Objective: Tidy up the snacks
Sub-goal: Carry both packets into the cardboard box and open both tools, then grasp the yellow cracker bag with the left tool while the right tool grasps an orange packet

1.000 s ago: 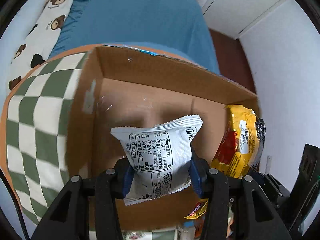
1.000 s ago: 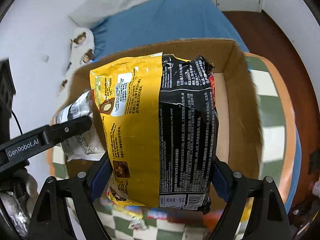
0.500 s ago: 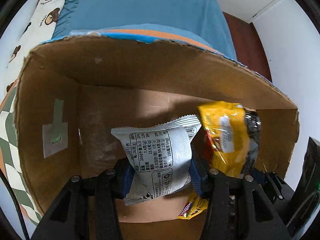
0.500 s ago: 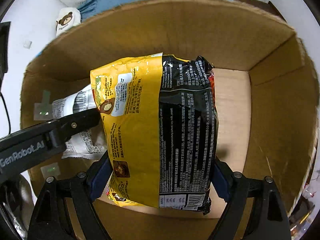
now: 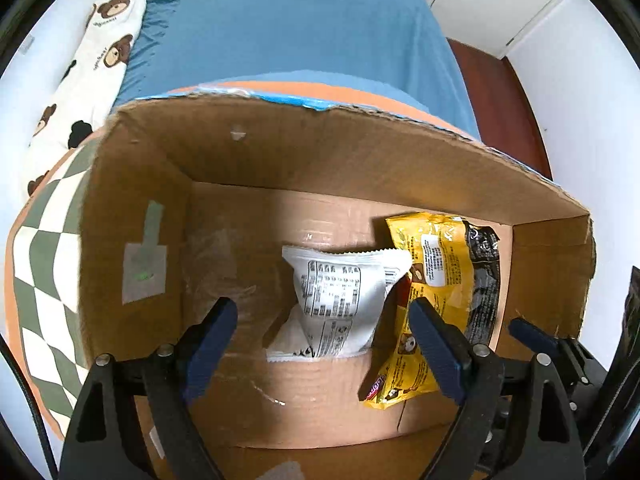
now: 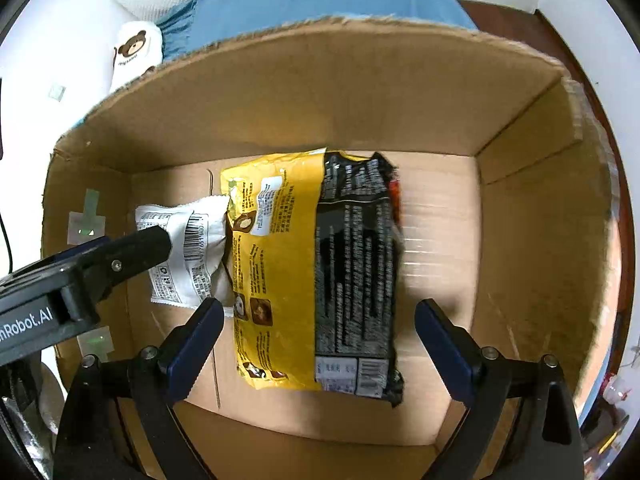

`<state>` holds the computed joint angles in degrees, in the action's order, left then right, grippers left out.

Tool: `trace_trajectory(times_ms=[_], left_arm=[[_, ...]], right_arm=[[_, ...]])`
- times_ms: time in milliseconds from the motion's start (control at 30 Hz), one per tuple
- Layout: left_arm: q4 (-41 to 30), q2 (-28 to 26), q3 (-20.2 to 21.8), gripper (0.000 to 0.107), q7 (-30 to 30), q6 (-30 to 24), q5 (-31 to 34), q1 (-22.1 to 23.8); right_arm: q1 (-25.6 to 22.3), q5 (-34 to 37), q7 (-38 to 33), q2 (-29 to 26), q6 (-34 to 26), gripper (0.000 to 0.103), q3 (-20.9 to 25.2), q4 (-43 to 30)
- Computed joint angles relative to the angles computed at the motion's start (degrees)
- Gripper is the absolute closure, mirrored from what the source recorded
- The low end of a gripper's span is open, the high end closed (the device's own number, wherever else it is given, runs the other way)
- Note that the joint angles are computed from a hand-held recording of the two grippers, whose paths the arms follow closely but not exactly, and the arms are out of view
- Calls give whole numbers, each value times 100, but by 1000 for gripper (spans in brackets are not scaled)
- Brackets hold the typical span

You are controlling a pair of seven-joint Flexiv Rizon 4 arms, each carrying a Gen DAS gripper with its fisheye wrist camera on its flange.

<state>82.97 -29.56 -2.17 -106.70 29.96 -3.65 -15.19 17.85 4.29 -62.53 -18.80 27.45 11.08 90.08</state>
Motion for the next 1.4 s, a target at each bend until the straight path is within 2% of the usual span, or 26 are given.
trace_trajectory(times_ms=[133, 300, 533, 800, 1100, 1267, 1400], left_arm=[[506, 358, 33, 19, 74, 519, 21, 37], [959, 869, 121, 19, -160, 1010, 445, -133], [1513, 1592, 102, 19, -420, 1510, 970, -222], [2122, 2429, -59, 19, -551, 1733, 1206, -201], [2803, 3230, -230, 19, -682, 1640, 1028, -104], [3368, 3577, -287, 19, -722, 1308, 827, -77], [3914, 3618, -281, 19, -731, 1091, 547, -64]], right_arm=[[8, -275, 114, 550, 323, 5, -7, 584], [-12, -739, 375, 1143, 593, 5, 12, 1009], [282, -1426, 994, 1575, 536, 5, 88, 962], [379, -1663, 1316, 2185, 512, 5, 241, 1083], [386, -1223, 1469, 2830, 384, 5, 362, 1405], [368, -570, 1524, 3297, -86, 5, 366, 1814], [373, -102, 1462, 3534, -407, 5, 342, 2256]])
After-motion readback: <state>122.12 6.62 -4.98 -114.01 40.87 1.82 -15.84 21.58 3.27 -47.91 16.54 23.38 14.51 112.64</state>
